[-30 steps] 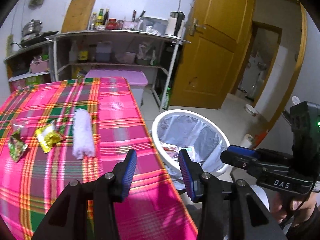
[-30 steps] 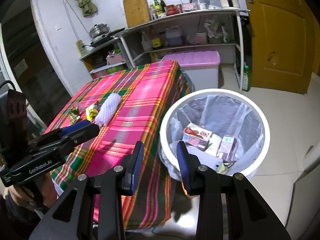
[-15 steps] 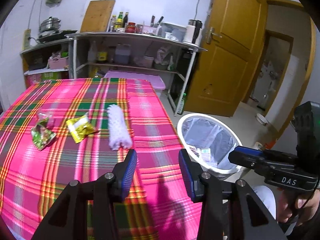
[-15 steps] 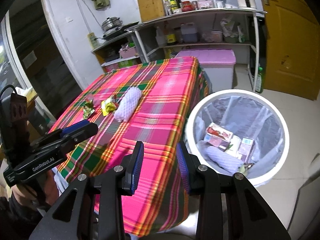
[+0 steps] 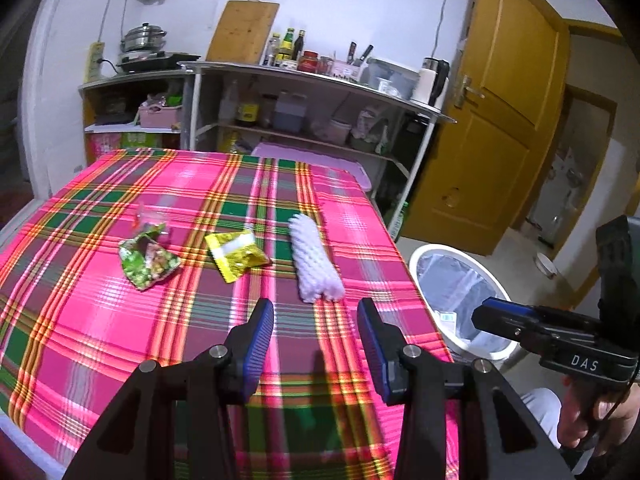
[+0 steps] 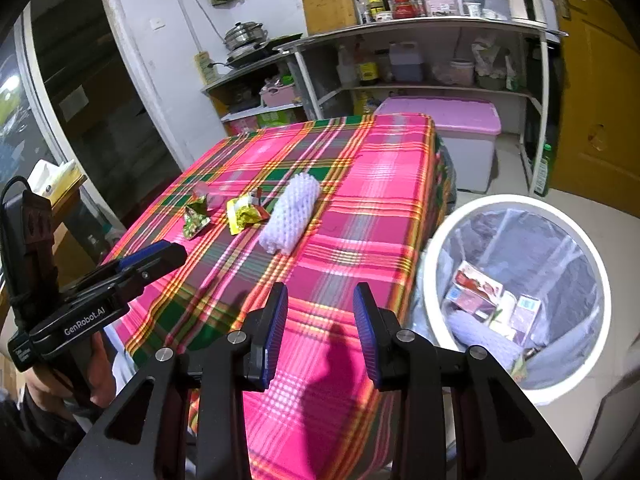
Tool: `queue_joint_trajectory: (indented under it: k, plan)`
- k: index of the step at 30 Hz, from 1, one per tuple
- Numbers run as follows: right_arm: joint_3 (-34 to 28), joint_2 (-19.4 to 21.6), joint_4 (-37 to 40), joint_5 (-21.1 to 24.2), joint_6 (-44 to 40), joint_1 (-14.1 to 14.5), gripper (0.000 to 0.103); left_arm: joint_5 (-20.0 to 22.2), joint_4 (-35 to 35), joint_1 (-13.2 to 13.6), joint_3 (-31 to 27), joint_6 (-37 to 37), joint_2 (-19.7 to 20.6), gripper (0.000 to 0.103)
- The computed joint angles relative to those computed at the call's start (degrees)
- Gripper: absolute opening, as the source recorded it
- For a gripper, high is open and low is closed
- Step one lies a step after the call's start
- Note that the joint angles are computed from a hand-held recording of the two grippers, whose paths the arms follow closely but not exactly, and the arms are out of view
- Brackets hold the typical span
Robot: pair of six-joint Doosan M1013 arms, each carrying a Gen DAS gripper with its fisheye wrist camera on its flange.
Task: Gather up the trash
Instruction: 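Move both tools back from the bin to the table trash, then grasp the white foam net with the right tool while the left tool grasps a yellow wrapper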
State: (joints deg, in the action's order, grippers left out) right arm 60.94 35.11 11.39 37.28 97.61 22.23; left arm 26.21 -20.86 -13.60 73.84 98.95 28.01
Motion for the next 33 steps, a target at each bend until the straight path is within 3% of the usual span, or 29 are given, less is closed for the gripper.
queue_joint_trajectory:
  k: [11,15,22,33]
  plan:
    - [-7.15,4.44,1.16,4.58,-1.44,0.71,0.035,-0.24,2.98,1.55,-0.56,-4.27,0.72,0.043]
    - [-10.13,6.38,1.66,6.52,-1.36,0.8,0.048,-0.48,4.7,2.4,-0.7,-6.65,0.99,0.043]
    - [-16.22,10.15,1.48,9.93,-0.95,1.13,0.049,-0.03,9.75,3.87,-1.89,-12.79,1.87,0.043]
    - [-27.28,16.96,-1.38,16.37,1.98,1.41,0.049,3.46,6.0,4.5,-6.57,-8.99,5.18,0.048]
